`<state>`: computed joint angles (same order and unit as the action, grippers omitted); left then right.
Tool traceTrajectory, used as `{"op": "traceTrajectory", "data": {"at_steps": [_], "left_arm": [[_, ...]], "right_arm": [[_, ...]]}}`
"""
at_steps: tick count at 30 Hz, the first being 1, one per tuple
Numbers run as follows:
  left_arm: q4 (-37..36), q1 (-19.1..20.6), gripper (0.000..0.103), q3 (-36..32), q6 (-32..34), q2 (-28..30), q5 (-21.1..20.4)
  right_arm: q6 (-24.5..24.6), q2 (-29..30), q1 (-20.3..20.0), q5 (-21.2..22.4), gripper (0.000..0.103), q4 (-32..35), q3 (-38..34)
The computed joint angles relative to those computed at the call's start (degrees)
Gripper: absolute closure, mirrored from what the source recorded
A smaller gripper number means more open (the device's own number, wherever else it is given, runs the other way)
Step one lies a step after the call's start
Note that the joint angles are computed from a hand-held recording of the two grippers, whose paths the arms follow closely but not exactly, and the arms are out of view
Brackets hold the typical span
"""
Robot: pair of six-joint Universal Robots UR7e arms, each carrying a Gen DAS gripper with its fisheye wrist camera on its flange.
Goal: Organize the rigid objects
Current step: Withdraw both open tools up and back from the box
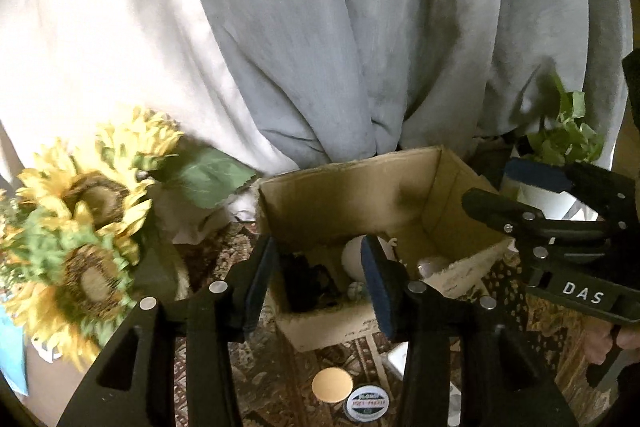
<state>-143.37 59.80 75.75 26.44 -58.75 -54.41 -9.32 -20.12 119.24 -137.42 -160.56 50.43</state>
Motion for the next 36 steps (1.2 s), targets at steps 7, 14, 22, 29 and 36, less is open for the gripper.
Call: {"op": "traceTrajectory", "data": {"at_steps": [7,14,22,29,36], "left_arm": [[-6.68,-0.94,0.055,6.71,2.68,-4.16,1.60],[-9.05,-1.78,0.054,13.17,2.37,-8.94,3.14],[-10.61,-2.49,0.049,18.89,2.99,-14.30,4.01],[-10.48,-1.79,0.046,21.52,6.09,-17.97,1.53],[-8.29,0.19,0.043,22.33,10.67,-20.60,-3.26]], "right_arm": [[-3.28,-0.65,2.28,-2.93,0.039,-6.92,3.71],[-2.84,-2.34,4.30,-4.40,0.039,-10.96,9.36],[0.56,-3.89,6.26,-4.14,0.039,-10.72,13.85],[4.41,-3.27,8.48,-6.42,0.039,-12.41,15.71],[10.38,-1.01,10.89,-12.40,0.039,-13.25,15.79]]}}
